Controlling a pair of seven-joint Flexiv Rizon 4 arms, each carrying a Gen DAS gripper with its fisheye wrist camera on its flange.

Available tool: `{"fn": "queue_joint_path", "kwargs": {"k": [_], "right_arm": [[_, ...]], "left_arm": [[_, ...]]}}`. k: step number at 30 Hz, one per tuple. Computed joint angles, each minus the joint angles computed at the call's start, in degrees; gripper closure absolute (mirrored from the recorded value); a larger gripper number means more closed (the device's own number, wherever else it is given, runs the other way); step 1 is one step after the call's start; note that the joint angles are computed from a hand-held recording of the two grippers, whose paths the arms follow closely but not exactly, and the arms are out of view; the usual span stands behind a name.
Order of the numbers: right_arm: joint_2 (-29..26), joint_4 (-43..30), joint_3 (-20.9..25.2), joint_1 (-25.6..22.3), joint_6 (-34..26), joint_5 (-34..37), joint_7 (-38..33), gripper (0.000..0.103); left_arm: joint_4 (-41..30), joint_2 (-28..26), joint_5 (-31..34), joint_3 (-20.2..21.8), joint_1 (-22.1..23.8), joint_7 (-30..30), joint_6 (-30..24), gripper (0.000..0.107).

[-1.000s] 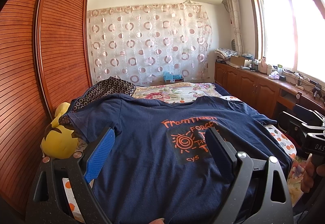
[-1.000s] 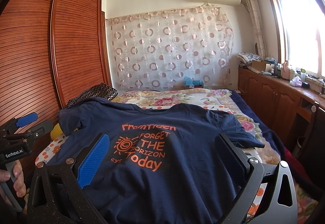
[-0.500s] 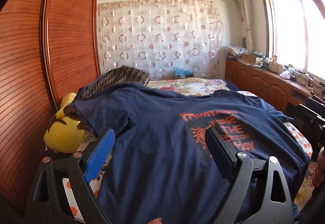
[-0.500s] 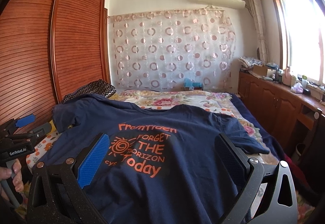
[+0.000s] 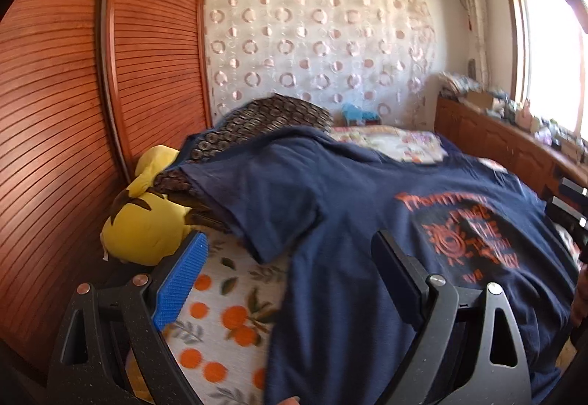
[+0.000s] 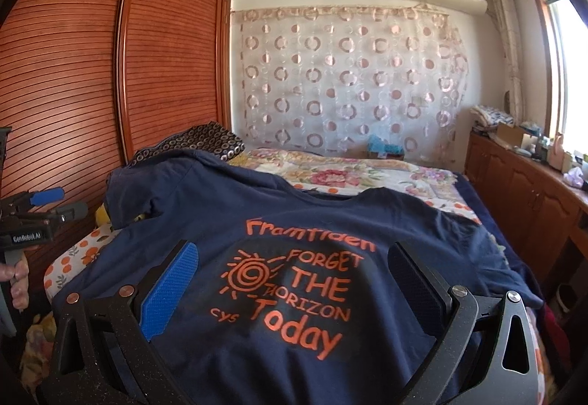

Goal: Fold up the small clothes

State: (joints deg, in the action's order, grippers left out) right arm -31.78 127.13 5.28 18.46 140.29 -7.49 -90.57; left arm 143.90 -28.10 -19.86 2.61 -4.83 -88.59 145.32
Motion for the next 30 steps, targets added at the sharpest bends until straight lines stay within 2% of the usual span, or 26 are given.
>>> {"fn": "queue_joint_path", "kwargs": {"k": [1,3,5,7,10,12,13,14,16,19,24,25,26,27,28,30], "right_arm": [[0.17,-0.23,0.20,-0.86,-1.22,-1.70,0.71,0.000],[0.34,-0.84,1.91,-5.28,-5.10,-9.93,4.41,0.001],[-0.18,-2.10,2.48,-6.53,-5.54,-12.19,6.44,0.001],[-0.66,-3.69,3.69,-9.43,-7.39,-18.37,9.66,0.001],[-1.01,-5.80,2.96,-9.12,-9.17,-20.56,10.09,0.001],[-1.34,-6.96,3.66,-11.12,-10.24,-24.33,11.85,0.001],[-1.76,-7.93,4.12,-12.06,-10.96,-26.38,13.12,0.001],[-2.20,-8.96,4.51,-12.95,-11.79,-28.38,14.46,0.002],[-3.33,-10.94,4.97,-14.37,-13.16,-31.88,16.62,0.002],[-4.82,-14.00,5.50,-15.65,-15.50,-35.80,19.52,0.003],[-5.41,-16.82,5.92,-16.71,-18.69,-40.05,21.92,0.004],[-5.00,-16.54,5.68,-16.09,-19.09,-39.60,21.63,0.004],[-5.10,-16.92,6.03,-16.52,-19.84,-40.42,21.93,0.004],[-5.44,-17.54,6.49,-17.46,-20.67,-42.08,22.63,0.004],[-5.05,-17.44,6.43,-16.79,-21.40,-41.46,22.30,0.004],[-4.90,-17.73,6.66,-16.52,-22.63,-41.20,22.12,0.004]], "left_arm": [[-0.01,0.13,2.01,0.05,1.72,-0.98,-0.18,0.016],[-0.02,0.36,2.91,0.39,2.86,-1.15,-0.74,0.016],[-0.22,0.66,5.21,0.49,4.94,-1.78,-1.67,0.016],[-0.70,1.13,7.83,0.33,7.18,-2.26,-3.67,0.016],[-1.61,1.62,11.19,-0.01,9.79,-2.41,-7.03,0.025],[-2.81,1.54,16.62,-1.83,14.09,-4.86,-10.35,0.025],[-3.55,1.20,20.12,-3.16,16.87,-6.78,-11.56,0.029],[-4.31,0.79,23.13,-4.41,19.21,-8.44,-12.73,0.041],[-6.47,-0.28,27.65,-7.21,23.47,-11.27,-17.03,0.052],[-9.04,-2.19,31.85,-10.59,27.58,-13.56,-20.64,0.058],[-11.80,-4.46,35.92,-15.75,32.56,-14.98,-24.47,0.059],[-11.96,-4.72,36.20,-16.16,32.87,-15.02,-24.25,0.073],[-12.04,-4.89,37.00,-17.13,33.86,-15.25,-24.15,0.079],[-12.25,-4.88,37.33,-17.79,34.41,-15.47,-24.32,0.080],[-12.22,-4.75,37.83,-18.40,35.06,-15.71,-24.14,0.087],[-12.24,-3.98,38.76,-19.47,35.99,-16.06,-24.24,0.092]]}}
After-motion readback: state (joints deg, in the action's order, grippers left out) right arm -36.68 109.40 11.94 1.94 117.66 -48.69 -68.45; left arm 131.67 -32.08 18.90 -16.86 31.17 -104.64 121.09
